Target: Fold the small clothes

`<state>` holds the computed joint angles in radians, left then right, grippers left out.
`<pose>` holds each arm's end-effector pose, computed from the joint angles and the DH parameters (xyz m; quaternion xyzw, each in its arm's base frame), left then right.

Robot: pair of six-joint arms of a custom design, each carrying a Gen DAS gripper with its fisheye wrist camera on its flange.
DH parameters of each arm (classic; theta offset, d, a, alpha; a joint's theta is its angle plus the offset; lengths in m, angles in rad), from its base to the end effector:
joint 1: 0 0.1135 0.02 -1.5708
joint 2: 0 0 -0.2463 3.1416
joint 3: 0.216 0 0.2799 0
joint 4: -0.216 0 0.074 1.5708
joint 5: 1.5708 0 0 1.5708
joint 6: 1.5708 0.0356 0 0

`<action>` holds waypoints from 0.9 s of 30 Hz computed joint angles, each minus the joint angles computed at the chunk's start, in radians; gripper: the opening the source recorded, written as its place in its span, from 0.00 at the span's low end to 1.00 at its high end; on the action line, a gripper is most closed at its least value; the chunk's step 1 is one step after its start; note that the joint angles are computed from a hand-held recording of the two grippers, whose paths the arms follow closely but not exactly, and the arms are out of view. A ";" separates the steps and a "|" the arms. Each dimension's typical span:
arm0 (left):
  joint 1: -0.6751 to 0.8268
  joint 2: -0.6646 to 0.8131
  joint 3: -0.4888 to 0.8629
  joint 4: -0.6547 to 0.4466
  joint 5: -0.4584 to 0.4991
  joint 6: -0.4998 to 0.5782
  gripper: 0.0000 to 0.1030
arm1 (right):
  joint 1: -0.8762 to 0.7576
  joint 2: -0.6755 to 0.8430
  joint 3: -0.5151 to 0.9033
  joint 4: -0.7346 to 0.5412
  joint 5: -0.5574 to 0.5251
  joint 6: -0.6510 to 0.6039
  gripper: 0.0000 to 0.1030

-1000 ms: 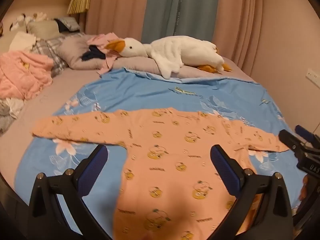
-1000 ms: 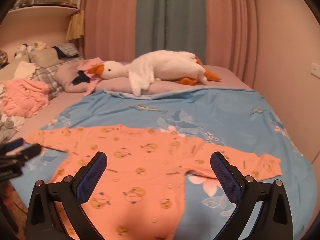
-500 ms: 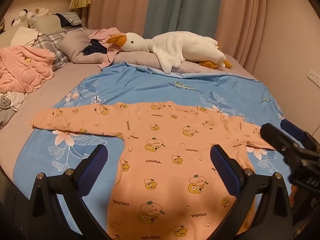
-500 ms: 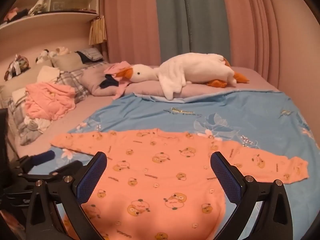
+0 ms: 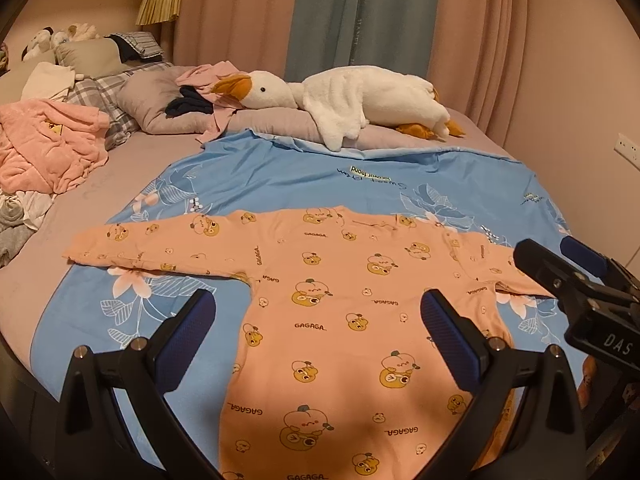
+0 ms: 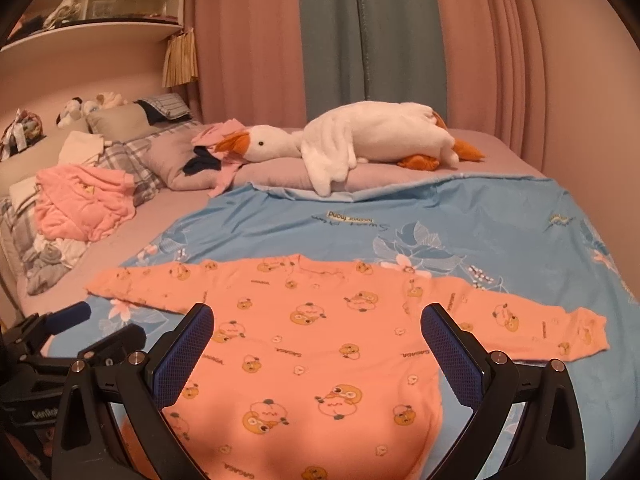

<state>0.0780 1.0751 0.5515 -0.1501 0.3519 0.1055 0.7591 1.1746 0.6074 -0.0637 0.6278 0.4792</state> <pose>0.2537 0.0075 0.1784 0.0881 0.8860 -0.1179 0.4396 0.2108 0.1712 0.1838 0.0202 0.8592 0.0258 0.5105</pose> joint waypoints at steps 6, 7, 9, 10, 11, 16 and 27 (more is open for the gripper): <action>-0.001 0.000 -0.010 0.014 0.003 0.012 1.00 | -0.022 0.046 0.017 -0.001 -0.022 0.007 0.99; 0.000 0.000 -0.012 0.016 0.005 0.013 1.00 | -0.023 0.046 0.017 -0.002 -0.022 0.011 0.99; -0.002 0.001 -0.010 0.015 0.003 0.010 1.00 | -0.025 0.041 0.013 0.000 -0.031 0.012 0.99; -0.001 0.005 -0.008 0.014 0.004 0.008 1.00 | -0.026 0.037 0.011 0.002 -0.036 0.012 0.99; -0.002 0.008 -0.005 0.013 0.003 0.007 1.00 | -0.027 0.029 0.007 0.001 -0.038 0.013 0.99; 0.001 0.007 -0.004 0.009 0.011 0.007 0.99 | -0.030 0.021 0.005 -0.001 -0.036 0.024 0.99; 0.016 0.010 -0.007 0.012 0.035 0.010 0.99 | -0.032 0.015 -0.001 0.011 -0.037 0.035 0.99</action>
<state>0.0943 1.0849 0.5441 -0.1377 0.3866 0.1153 0.7272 1.1893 0.6060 -0.0526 0.5911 0.5140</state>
